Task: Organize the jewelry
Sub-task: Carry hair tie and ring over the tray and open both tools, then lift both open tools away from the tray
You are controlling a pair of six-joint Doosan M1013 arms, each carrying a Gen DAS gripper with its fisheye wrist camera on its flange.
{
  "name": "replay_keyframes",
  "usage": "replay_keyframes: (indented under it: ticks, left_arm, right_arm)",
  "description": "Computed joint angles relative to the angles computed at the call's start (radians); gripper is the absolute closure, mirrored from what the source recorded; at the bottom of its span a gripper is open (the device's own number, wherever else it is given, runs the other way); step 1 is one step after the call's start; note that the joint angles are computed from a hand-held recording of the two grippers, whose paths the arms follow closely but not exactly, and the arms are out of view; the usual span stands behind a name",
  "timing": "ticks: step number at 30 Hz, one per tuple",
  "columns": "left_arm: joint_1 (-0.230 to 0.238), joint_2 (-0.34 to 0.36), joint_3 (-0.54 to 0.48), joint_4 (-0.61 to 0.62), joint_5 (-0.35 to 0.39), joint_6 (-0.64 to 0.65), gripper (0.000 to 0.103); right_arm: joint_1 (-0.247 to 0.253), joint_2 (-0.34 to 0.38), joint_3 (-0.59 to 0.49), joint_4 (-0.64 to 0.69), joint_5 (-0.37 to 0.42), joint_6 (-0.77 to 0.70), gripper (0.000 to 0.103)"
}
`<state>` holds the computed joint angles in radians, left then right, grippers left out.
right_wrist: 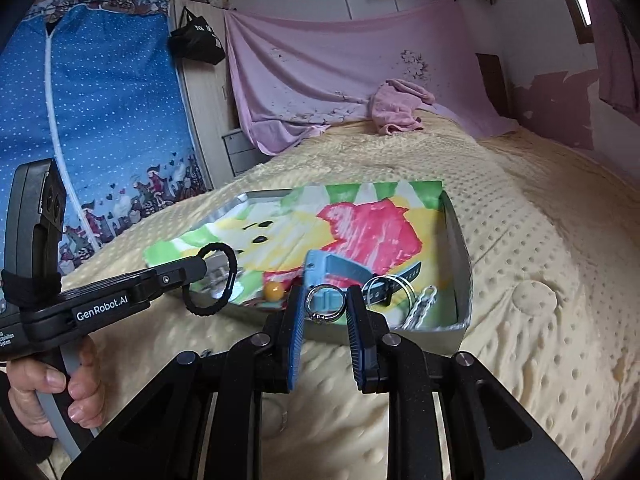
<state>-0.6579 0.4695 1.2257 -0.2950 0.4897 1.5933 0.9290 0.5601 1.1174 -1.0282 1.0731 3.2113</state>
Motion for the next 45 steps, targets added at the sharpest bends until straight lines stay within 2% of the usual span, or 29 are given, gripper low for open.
replay_keyframes:
  ticks: [4,10,16,18,19,22,24,28,32,34,37,40,42,45]
  left_arm:
    - [-0.005,0.039,-0.049,0.066,0.055,-0.062,0.097]
    - [-0.004,0.055,-0.066,0.045,0.086,-0.037,0.097]
    - [-0.011,0.057,-0.074,0.083,0.110,-0.053,0.095]
    - [-0.011,0.053,-0.068,0.084,0.106,-0.051,0.090]
    - [-0.011,0.047,-0.060,0.076,0.095,-0.043,0.082]
    - [-0.008,0.025,-0.022,0.027,0.034,-0.013,0.046]
    - [-0.009,0.009,0.002,0.037,-0.003,-0.037,0.043]
    - [-0.007,-0.018,0.040,0.050,-0.050,-0.060,0.042]
    - [-0.006,-0.062,0.100,0.137,-0.126,-0.173,0.022]
    - [-0.010,-0.085,0.127,0.263,-0.151,-0.300,0.011]
    - [-0.010,-0.116,0.174,0.388,-0.202,-0.419,0.001]
    - [-0.006,-0.144,0.214,0.493,-0.239,-0.519,0.000]
    - [-0.003,-0.161,0.239,0.558,-0.259,-0.577,0.000]
    - [-0.004,-0.190,0.283,0.722,-0.293,-0.716,0.000]
  right_arm:
    - [-0.022,0.010,-0.004,0.063,0.008,-0.053,0.085]
    - [-0.044,0.019,-0.018,0.106,0.006,-0.089,0.084]
    - [-0.050,0.021,-0.023,0.133,-0.005,-0.115,0.083]
    - [-0.051,0.019,-0.017,0.137,-0.012,-0.113,0.077]
    - [-0.051,0.020,-0.019,0.136,-0.013,-0.114,0.071]
    - [-0.045,0.021,-0.019,0.122,-0.006,-0.111,0.069]
    - [-0.036,0.023,-0.024,0.100,0.015,-0.109,0.069]
    - [-0.015,0.011,-0.007,0.022,0.037,-0.030,0.057]
    - [0.016,0.010,-0.015,-0.074,0.093,0.031,0.044]
    - [0.030,0.009,-0.016,-0.118,0.108,0.063,0.030]
    - [0.053,0.014,-0.029,-0.180,0.141,0.085,0.016]
    - [0.067,0.017,-0.039,-0.220,0.152,0.103,0.005]
    - [0.077,0.024,-0.053,-0.234,0.165,0.092,0.002]
    - [0.091,0.031,-0.066,-0.254,0.177,0.082,0.001]
